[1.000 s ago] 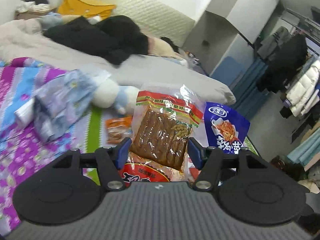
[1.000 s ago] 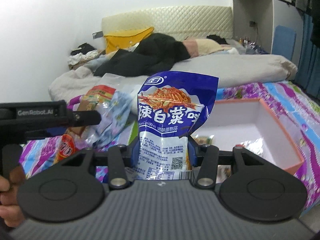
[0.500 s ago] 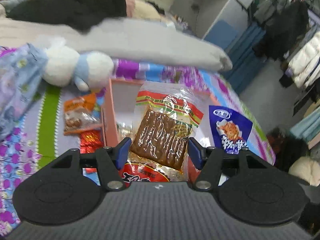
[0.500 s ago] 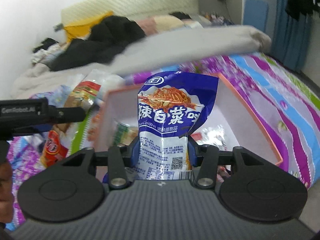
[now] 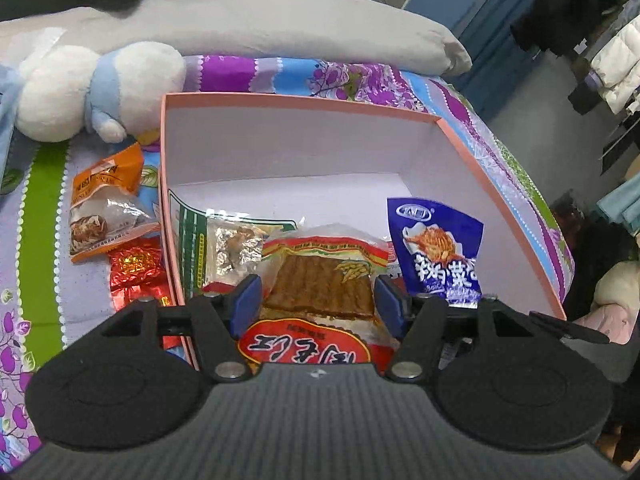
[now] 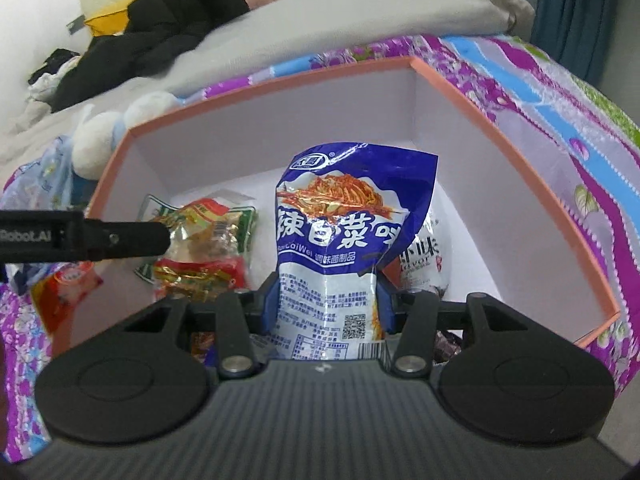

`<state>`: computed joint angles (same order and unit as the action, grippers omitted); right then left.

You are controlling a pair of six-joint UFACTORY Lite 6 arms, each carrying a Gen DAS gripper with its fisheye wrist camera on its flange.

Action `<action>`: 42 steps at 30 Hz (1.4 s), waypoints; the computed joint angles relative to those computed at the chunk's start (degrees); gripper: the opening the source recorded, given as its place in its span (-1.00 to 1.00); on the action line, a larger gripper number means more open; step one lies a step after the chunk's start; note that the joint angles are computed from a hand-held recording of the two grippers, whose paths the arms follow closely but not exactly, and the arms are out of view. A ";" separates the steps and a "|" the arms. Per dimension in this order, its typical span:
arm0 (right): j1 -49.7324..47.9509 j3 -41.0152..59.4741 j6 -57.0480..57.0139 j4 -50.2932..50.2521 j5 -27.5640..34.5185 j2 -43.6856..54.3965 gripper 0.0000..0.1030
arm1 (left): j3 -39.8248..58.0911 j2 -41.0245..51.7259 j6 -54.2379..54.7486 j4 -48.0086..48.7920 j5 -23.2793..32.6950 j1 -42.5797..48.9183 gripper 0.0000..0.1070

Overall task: Organize snacks
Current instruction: 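Open both grippers to drop the two packs into the pink box, then withdraw both tools from the box toward the remaining snacks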

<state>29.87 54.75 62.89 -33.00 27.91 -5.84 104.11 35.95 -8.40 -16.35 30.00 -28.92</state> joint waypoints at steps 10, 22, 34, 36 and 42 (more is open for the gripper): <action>1.02 -0.74 -1.04 1.92 3.12 -3.83 0.31 | -5.35 -7.74 -3.05 3.60 0.19 -0.17 0.66; 21.38 3.73 16.54 -11.46 21.66 -14.55 0.31 | -24.28 -35.54 -14.64 16.24 1.15 -3.54 0.66; 50.40 15.59 31.98 -22.24 46.81 -10.84 0.31 | -38.03 -64.99 -23.73 24.89 11.82 -5.18 0.66; 53.96 17.62 34.18 -23.31 49.48 -9.10 0.31 | -39.92 -69.58 -24.34 25.54 14.07 -5.19 0.66; 61.76 25.48 36.83 -25.20 54.04 -1.38 0.31 | -45.76 -82.86 -20.45 21.99 21.20 -0.36 0.66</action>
